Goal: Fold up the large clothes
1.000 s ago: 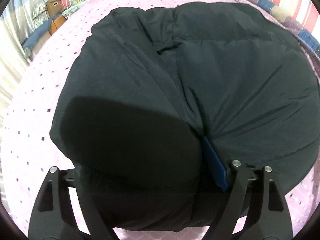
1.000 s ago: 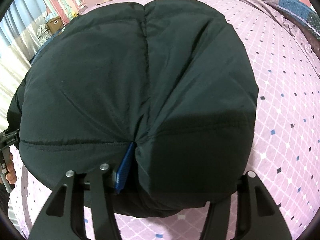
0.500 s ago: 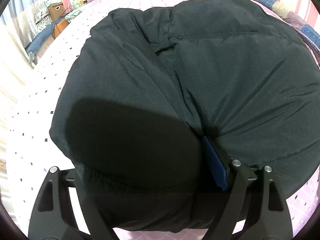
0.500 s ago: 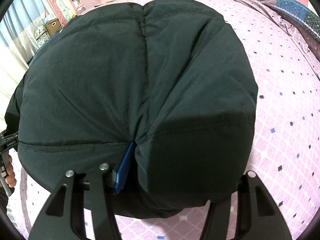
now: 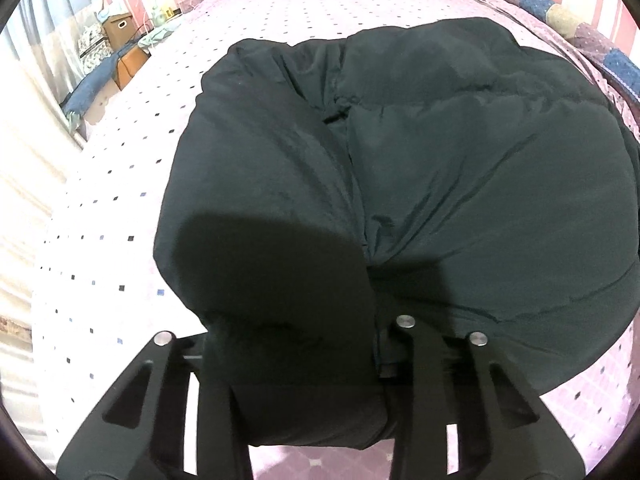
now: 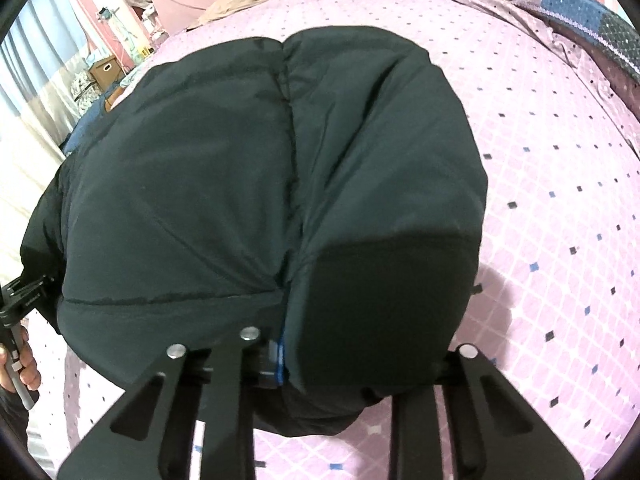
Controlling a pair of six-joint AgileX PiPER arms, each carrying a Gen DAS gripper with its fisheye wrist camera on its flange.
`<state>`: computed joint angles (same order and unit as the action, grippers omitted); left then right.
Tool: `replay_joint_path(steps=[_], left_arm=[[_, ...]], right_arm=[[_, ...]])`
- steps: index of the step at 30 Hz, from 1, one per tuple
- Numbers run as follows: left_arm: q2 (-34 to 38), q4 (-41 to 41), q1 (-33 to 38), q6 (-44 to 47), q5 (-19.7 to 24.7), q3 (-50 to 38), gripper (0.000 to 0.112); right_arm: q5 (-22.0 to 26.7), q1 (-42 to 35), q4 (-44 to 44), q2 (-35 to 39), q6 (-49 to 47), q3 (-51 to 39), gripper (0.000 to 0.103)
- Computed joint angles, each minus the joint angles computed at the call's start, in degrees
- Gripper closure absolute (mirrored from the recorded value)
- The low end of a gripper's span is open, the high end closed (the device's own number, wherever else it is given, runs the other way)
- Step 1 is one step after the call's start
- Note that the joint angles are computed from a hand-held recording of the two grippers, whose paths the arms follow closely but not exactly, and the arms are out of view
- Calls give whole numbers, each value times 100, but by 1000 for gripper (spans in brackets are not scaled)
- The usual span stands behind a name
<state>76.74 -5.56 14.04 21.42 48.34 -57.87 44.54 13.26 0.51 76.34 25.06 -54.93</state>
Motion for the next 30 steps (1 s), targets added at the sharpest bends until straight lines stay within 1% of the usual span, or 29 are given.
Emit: replay_joint_path(steps=[5, 8, 13, 17, 21, 26, 28, 30], left_arm=[[-165, 398, -234, -456, 11, 128, 83], [-202, 493, -305, -623, 67, 136, 83], [-41, 748, -626, -1078, 187, -109, 83], [16, 658, -586, -1030, 297, -253, 84], [31, 641, -531, -970, 197, -197, 84], [-8, 368, -348, -741, 59, -68, 84], [-40, 272, -280, -643, 31, -20, 84], [-13, 107, -179, -501, 107, -87, 85]], right_arm=[[163, 151, -266, -20, 230, -73, 80], [223, 194, -336, 18, 285, -126, 80], [264, 323, -426, 40, 470, -221, 80], [112, 304, -384, -78, 520, -58, 80], [5, 258, -355, -147, 497, 78, 80], [-136, 307, -452, -106, 544, 154, 80], [-108, 368, -549, -127, 654, 134, 80], [-19, 449, -711, -170, 771, 28, 81]])
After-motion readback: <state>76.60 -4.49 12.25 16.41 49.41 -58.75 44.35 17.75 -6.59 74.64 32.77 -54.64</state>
